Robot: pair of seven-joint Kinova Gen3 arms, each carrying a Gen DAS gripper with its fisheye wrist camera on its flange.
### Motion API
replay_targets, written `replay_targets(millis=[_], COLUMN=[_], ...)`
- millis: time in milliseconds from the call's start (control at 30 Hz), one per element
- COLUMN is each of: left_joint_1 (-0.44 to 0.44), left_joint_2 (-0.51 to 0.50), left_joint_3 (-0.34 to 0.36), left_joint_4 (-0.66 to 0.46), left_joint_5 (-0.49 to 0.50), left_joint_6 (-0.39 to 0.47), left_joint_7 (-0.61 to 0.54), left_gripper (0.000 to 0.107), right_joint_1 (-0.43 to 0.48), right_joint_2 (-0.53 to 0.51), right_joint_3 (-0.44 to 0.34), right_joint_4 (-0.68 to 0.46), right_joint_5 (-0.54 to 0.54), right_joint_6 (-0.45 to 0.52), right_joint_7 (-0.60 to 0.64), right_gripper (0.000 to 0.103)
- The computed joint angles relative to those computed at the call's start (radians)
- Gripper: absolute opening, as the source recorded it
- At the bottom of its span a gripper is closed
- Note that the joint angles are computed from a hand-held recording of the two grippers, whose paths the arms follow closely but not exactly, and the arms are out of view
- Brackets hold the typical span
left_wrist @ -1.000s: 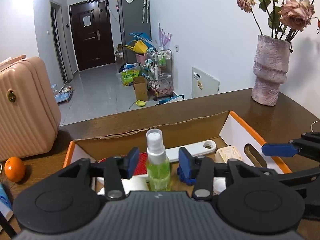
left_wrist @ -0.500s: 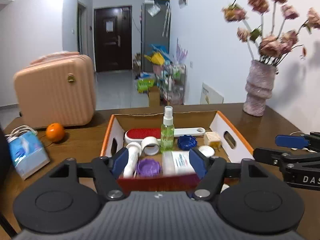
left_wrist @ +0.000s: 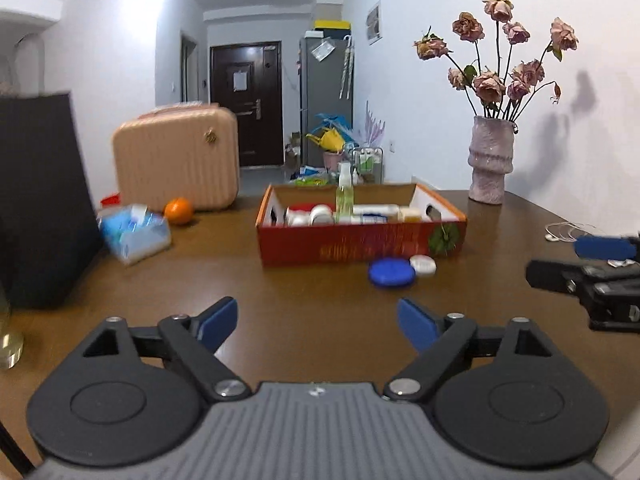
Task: Organize rigid objects
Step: 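Withdraw both tools from the box toward the blue cap and white cap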
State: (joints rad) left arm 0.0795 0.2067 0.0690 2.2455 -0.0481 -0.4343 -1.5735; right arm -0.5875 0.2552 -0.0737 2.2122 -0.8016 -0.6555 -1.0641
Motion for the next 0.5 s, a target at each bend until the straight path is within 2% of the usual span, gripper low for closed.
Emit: replay_targets(millis=[100,300,500], left_joint_1=[0.006,-0.018,0.014], left_joint_2=[-0.027,-0.037,-0.002], left_joint_3=[-0.013,0.021,0.016], left_joint_4=[0.056,0.082,0.043], left_joint_5=[-0.017,-0.075,-0.05], left_joint_6=[0.01,0.006,0.029], left_joint_7=[0.004,0.03,-0.003], left_gripper=[0.092,0.096,0.097], right_joint_1=[-0.018,-0.06,-0.029], right_joint_2=[-0.013,-0.005,0.012], right_joint_3=[-0.028,-0.03,-0.021], right_joint_4=[0.069,0.101,0.095], right_joint_5=[-0.013,-0.074,-0.026], right_joint_6=[-0.021,-0.037,-0.015], right_joint_7=[-0.062,-0.049,-0.094], right_gripper=[0.084,0.084,0.084])
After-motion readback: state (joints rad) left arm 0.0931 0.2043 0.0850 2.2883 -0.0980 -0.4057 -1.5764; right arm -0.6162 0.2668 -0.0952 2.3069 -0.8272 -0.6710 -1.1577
